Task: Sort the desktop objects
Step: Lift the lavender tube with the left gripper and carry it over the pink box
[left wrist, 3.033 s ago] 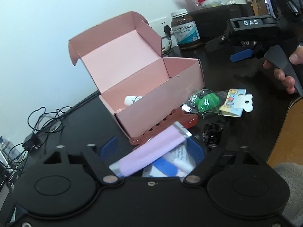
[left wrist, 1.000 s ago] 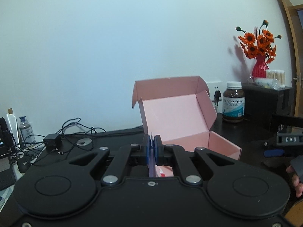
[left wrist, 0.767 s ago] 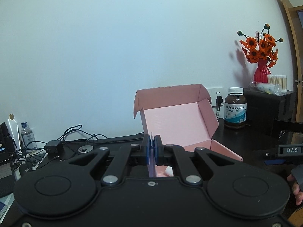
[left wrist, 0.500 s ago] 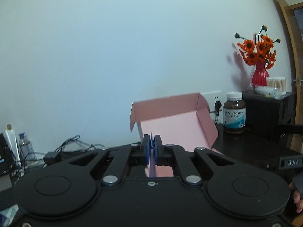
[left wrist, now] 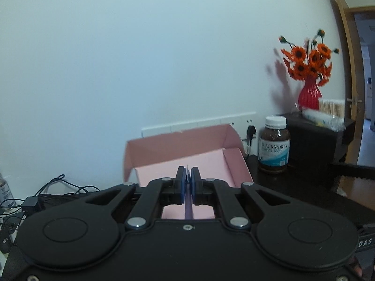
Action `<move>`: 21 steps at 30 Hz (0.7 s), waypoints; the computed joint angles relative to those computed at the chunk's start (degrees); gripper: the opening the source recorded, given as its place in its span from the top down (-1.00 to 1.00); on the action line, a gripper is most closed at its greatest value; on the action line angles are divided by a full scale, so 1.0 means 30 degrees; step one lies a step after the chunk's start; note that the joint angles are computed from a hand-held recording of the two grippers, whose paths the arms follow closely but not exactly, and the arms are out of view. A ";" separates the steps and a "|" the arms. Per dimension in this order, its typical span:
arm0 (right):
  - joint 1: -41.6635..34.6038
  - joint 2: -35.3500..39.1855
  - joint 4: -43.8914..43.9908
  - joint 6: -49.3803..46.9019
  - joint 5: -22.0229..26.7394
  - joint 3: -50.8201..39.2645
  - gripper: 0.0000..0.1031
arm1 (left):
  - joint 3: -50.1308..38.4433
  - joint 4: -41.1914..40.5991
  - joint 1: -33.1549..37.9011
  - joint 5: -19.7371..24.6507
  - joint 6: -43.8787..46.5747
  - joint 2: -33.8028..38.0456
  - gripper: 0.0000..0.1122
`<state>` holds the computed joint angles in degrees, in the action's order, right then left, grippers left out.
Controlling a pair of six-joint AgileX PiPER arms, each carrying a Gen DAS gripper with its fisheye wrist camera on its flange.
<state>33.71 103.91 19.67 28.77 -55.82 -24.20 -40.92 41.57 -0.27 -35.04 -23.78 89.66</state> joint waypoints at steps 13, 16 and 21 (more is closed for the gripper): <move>-0.0249 0.0122 -0.0750 0.0530 -0.0752 0.0282 -0.98 | 0.0366 -0.4273 -0.1373 0.0974 0.5630 0.1533 0.91; -0.0350 0.0139 -0.0958 0.0744 -0.0831 0.0327 -0.98 | 0.0167 -0.4946 -0.2100 0.1403 0.6548 0.1896 0.91; -0.0562 0.0157 -0.1390 0.1136 -0.0908 0.0396 -0.98 | -0.0276 -0.8115 -0.3870 0.1999 0.9812 0.2853 0.90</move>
